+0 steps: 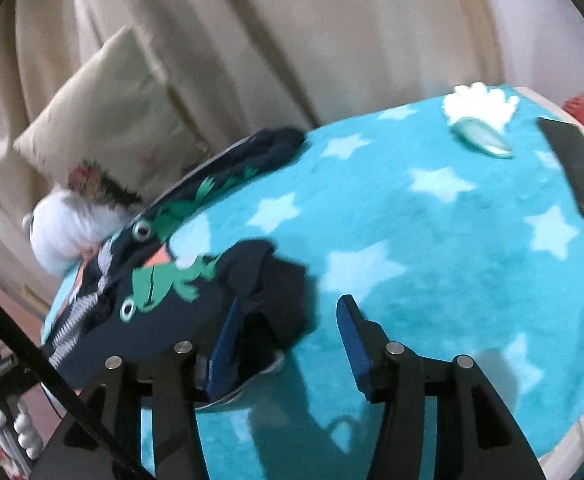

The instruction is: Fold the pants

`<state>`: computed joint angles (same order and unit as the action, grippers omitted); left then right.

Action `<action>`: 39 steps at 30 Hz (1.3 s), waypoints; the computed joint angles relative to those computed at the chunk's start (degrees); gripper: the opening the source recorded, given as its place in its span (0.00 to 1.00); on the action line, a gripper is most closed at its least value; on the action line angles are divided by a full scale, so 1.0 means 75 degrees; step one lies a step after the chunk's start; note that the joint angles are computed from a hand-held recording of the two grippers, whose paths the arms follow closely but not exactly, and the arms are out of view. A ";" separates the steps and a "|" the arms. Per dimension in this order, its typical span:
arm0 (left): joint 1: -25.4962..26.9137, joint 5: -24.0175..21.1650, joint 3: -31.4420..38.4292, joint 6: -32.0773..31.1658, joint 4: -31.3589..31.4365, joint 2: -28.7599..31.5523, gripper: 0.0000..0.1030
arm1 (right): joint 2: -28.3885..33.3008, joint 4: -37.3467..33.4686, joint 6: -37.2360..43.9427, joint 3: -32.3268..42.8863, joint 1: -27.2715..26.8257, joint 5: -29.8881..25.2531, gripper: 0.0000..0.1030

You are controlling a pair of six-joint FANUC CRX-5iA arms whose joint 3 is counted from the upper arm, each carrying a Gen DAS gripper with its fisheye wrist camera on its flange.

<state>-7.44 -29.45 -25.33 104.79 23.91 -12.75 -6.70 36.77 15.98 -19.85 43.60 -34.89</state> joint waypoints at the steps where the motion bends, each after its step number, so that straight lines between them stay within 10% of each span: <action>1: 0.0093 0.0078 -0.0069 0.0064 0.0055 -0.0047 0.43 | -0.0064 0.0129 -0.0169 -0.0082 -0.0030 0.0027 0.55; 10: 0.0420 -0.0138 0.0840 -0.1166 0.1437 0.1498 0.52 | 0.0096 0.0083 -0.0229 0.0015 -0.0138 0.0192 0.56; 13: 0.0360 -0.0834 0.2089 -0.0329 0.0419 0.2388 0.51 | 0.0298 -0.0196 0.0130 0.0220 -0.0121 0.0189 0.56; 15: 0.0237 -0.1289 0.2914 -0.0108 -0.0341 0.2773 0.21 | 0.0439 -0.0416 0.0460 0.0442 -0.0116 0.0057 0.56; 22: 0.0185 -0.2717 0.5017 0.1346 -0.2338 0.3436 0.21 | 0.1021 -0.1011 0.1844 0.1660 -0.0325 -0.0572 0.56; 35: 0.0604 -0.1708 0.3157 0.0935 -0.1484 0.1934 0.28 | 0.5173 -0.4217 0.4522 0.8087 -0.1757 -0.3528 0.65; 36: 0.0594 -0.1698 0.3139 0.0907 -0.1469 0.1899 0.29 | 0.5408 -0.4402 0.4619 0.8444 -0.1810 -0.3700 0.61; 38: 0.0601 -0.1668 0.3054 0.0674 -0.1305 0.1816 0.31 | 0.5541 -0.4235 0.4496 0.8576 -0.1770 -0.3726 0.13; 39: 0.0591 -0.1651 0.3030 0.0597 -0.1247 0.1793 0.32 | 0.5580 -0.4473 0.4743 0.8752 -0.1804 -0.3883 0.13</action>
<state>-3.01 -41.83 -2.60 109.26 14.55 0.70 35.15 3.22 51.56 45.80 30.07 -64.01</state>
